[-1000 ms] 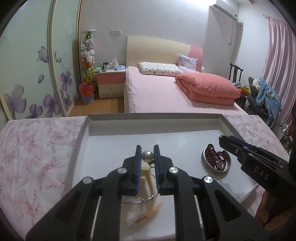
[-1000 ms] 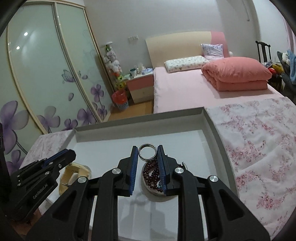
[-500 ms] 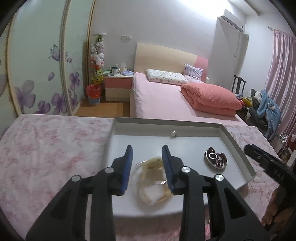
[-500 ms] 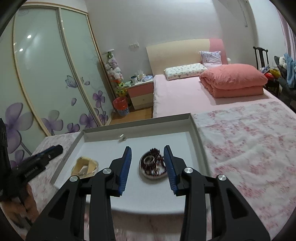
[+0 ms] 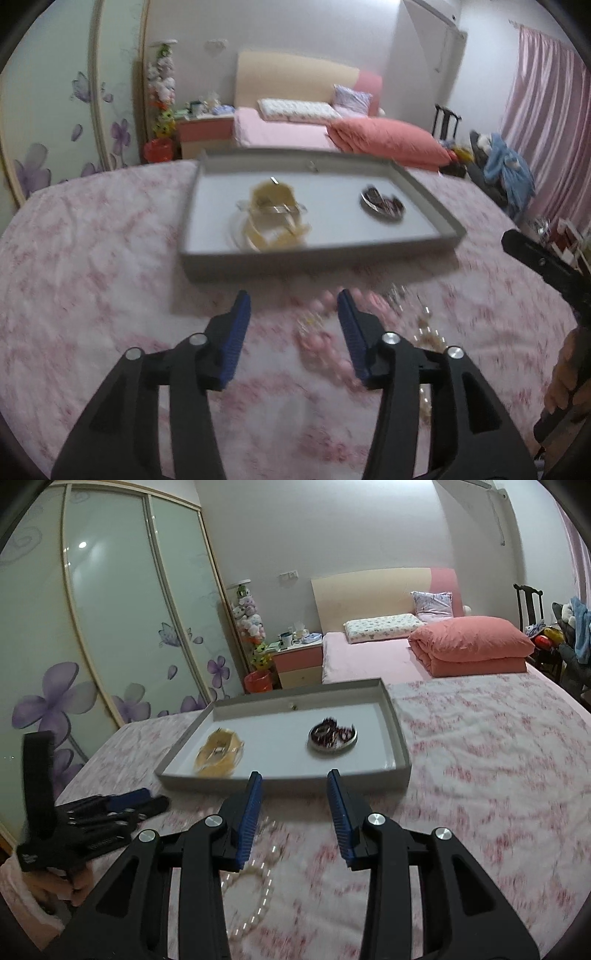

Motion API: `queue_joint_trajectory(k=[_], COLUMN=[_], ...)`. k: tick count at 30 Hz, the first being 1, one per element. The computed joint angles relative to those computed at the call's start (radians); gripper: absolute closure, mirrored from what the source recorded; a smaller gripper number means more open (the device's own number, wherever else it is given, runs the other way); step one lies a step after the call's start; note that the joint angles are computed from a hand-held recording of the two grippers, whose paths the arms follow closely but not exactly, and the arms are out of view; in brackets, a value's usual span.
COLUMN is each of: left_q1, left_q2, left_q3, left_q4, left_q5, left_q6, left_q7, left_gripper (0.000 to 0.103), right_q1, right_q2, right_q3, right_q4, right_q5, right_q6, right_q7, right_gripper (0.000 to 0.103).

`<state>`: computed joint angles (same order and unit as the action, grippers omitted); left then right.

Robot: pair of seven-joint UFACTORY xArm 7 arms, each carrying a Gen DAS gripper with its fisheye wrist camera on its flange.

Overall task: Organize jewelry
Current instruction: 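Grasp the pink bead bracelet with the left tool while the right tool grasps a pearl earring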

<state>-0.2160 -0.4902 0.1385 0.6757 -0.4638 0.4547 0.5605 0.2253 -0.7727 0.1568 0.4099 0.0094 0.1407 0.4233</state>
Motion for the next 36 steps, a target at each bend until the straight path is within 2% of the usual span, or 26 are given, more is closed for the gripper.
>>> queue_joint_trajectory(k=[5,10,11,13,15,17,25,31,36], left_q1=[0.021,0.058,0.056,0.059,0.063,0.057,0.084,0.172,0.243], left_q2=[0.039,0.09,0.094,0.106,0.111,0.112,0.101,0.073,0.057], left_q3=[-0.08,-0.14,-0.138,-0.142,-0.146,-0.139,-0.143,-0.107,-0.07], left_q4=[-0.005,0.005,0.009,0.015,0.017,0.018,0.006,-0.011,-0.023], left_q5=[0.072,0.183,0.191,0.214,0.242,0.25,0.315,0.378,0.411], left_q6=[0.016,-0.01,-0.012,-0.021,-0.029,-0.032,-0.044,-0.037,-0.041], left_q7=[-0.081,-0.182,-0.189,-0.213,-0.228,-0.229,-0.273,-0.303,-0.304], left_gripper=[0.05,0.05,0.052,0.062,0.077,0.081,0.083,0.083,0.083], right_q1=[0.011,0.017,0.019,0.023,0.03,0.033,0.044,0.058,0.053], right_q2=[-0.042,-0.061,-0.066,-0.064,-0.063,-0.066,-0.069,-0.06,0.021], right_q3=[-0.005,-0.013,-0.013,-0.016,-0.018,-0.013,0.001,0.007,0.031], right_q4=[-0.036,-0.054,-0.058,-0.061,-0.062,-0.063,-0.058,-0.055,0.001], right_q5=[0.005,0.009,0.01,0.011,0.013,0.015,0.01,0.005,-0.02], right_q6=[0.019,0.024,0.023,0.017,0.015,0.015,0.036,0.071,0.121], right_q7=[0.007,0.007,0.008,0.005,0.003,0.006,0.008,0.0,-0.018], right_gripper=[0.065,0.065,0.065,0.065,0.065,0.065,0.065,0.065,0.065])
